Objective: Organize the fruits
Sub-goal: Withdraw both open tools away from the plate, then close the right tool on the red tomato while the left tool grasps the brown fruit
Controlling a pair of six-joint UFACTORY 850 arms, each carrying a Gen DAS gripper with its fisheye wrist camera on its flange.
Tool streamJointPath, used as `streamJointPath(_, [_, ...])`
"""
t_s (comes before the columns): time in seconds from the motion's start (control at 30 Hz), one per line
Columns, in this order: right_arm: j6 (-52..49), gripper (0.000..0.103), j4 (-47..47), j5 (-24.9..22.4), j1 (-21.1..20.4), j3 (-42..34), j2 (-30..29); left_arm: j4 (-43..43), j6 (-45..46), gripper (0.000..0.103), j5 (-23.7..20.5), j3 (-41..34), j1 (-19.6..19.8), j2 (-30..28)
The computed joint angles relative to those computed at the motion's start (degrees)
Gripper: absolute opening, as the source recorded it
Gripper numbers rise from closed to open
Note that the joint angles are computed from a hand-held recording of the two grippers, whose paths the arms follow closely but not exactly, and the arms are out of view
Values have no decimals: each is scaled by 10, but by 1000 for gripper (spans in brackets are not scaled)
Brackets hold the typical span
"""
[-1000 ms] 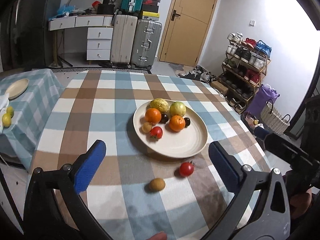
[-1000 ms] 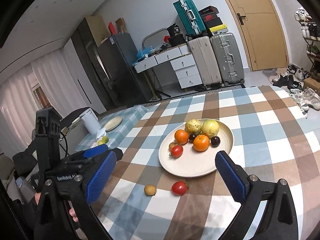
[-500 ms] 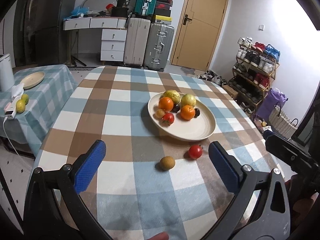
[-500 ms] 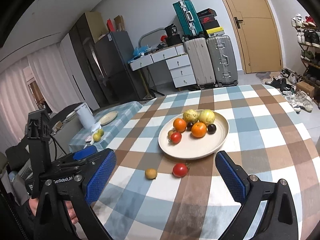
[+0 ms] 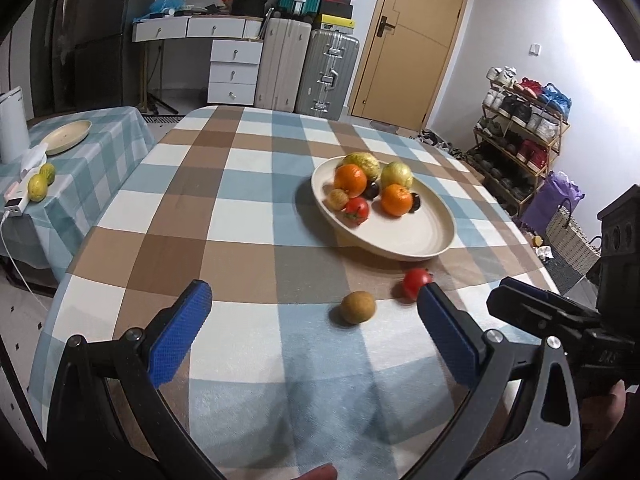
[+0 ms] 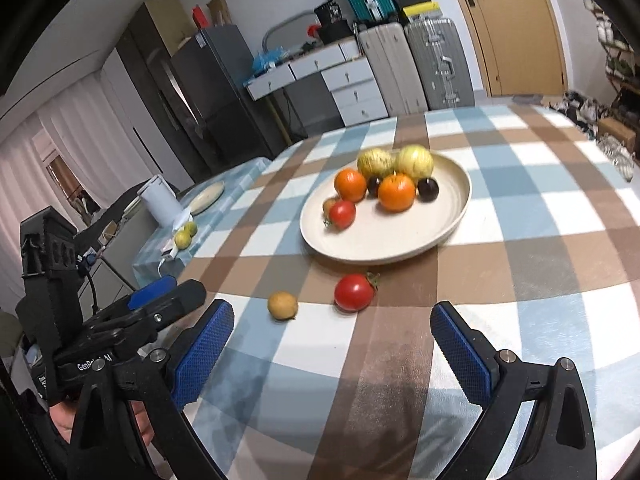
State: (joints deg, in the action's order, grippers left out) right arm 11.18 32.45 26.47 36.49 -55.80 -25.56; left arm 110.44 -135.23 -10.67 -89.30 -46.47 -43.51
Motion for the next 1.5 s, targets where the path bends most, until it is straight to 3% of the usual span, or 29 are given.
streamJointPath(0.17, [69,97,-75,-23,-20,-21,-27,-44,37,102,18,-26,9,-26])
streamJointPath(0.27, [131,88,-148,-39,-34,-38,-45,-116,106,102,29,-44,12,-40])
streamJointPath(0.5, [211,79,-249,-70,-53,-77,-77,-256,249,102,37,-81,17,-69])
streamJointPath(0.83, [228,68,-290,-96,-60,-105,-95,-272,273,102,32,-95,18,-80])
streamJointPath(0.97, [180,53,-256,-112,-57,-116,-101,-314,315,102,28,-100,18,-82])
streamJointPath(1.03, [152,48,-227,-118,-56,-118,-101,-388,391,102,22,-107,18,-86])
streamJointPath(1.1, [144,33,-221,-123,-56,-119,-102,-438,442,102,16,-112,18,-88])
streamJointPath(1.17, [195,32,-274,-115,-59,-112,-99,-484,488,102,20,-115,19,-90])
streamJointPath(1.5, [182,32,-251,-32,-60,-37,-49,-791,822,102,6,-166,11,-118])
